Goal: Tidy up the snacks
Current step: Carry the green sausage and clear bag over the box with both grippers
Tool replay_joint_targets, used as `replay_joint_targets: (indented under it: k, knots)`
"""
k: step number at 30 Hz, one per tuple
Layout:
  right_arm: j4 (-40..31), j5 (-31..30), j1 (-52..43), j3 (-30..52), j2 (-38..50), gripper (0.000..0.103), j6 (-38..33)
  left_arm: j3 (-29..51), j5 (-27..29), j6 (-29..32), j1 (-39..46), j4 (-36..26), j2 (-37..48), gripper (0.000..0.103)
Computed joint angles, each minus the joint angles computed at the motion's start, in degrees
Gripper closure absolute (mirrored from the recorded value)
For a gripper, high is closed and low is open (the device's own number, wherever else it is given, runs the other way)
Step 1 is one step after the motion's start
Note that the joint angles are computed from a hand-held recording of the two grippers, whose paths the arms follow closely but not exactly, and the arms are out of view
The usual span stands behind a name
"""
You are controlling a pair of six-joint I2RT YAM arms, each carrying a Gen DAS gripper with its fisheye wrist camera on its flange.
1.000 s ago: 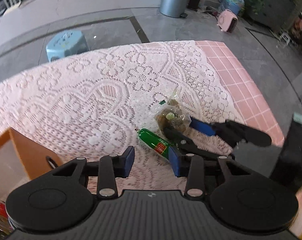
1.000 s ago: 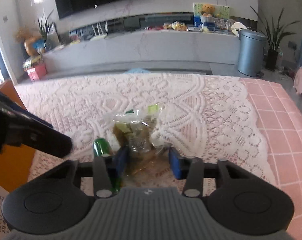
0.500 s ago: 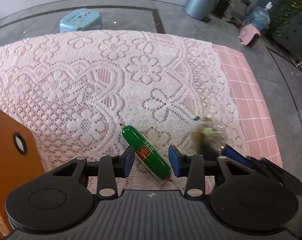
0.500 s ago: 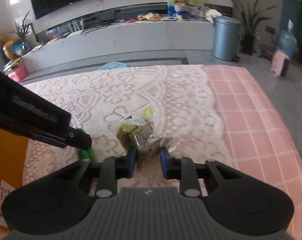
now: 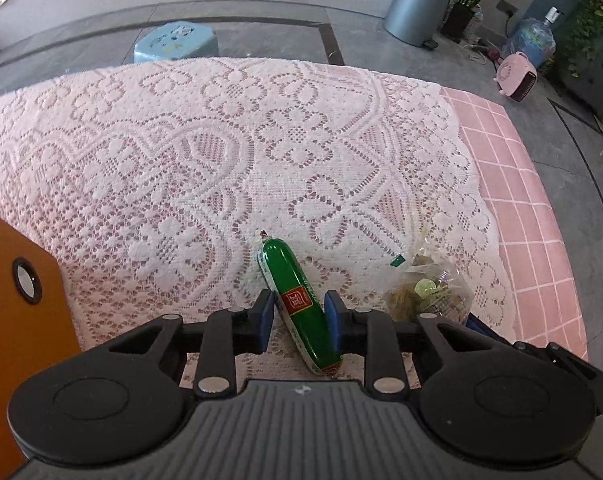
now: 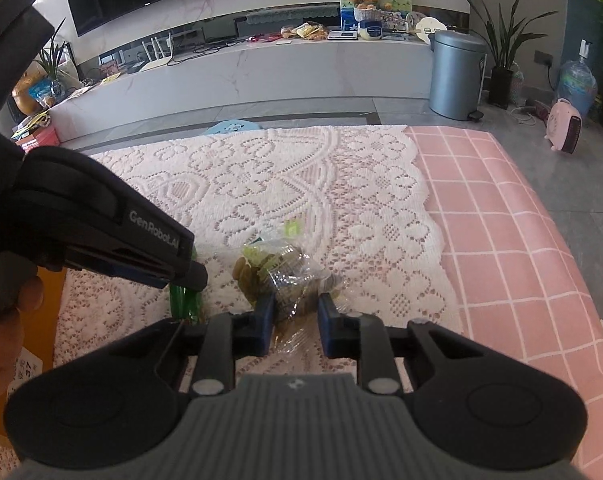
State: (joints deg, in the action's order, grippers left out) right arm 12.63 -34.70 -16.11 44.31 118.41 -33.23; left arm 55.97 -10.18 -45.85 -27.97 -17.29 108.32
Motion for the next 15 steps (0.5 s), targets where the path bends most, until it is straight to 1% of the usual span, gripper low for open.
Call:
replay_joint_targets:
  k: [3,6,10,15]
  knots:
    - [0.23,-0.19,-0.18,-0.36,-0.31,0.084,0.07,-1.34,0.14,-0.33,-0.2,0.6,-1.39,0.075]
    - [1.15,-0.44,-0.26,-1.27,-1.24,0.084,0.1,-4.23,-0.61,-1.12,-1.28,1.96,-5.15,0.076]
    - [2.12,-0.63,-0.53,-3.03,-3.14,0.084,0.48,-7.82,-2.08,-2.63,-3.17,2.03,-12.95,0.076]
    - [3.68,-0.84,-0.78,-6.83,-6.87,0.085,1.04,-11.62,-5.18,-5.96,-5.82,-0.57,-23.19,0.076]
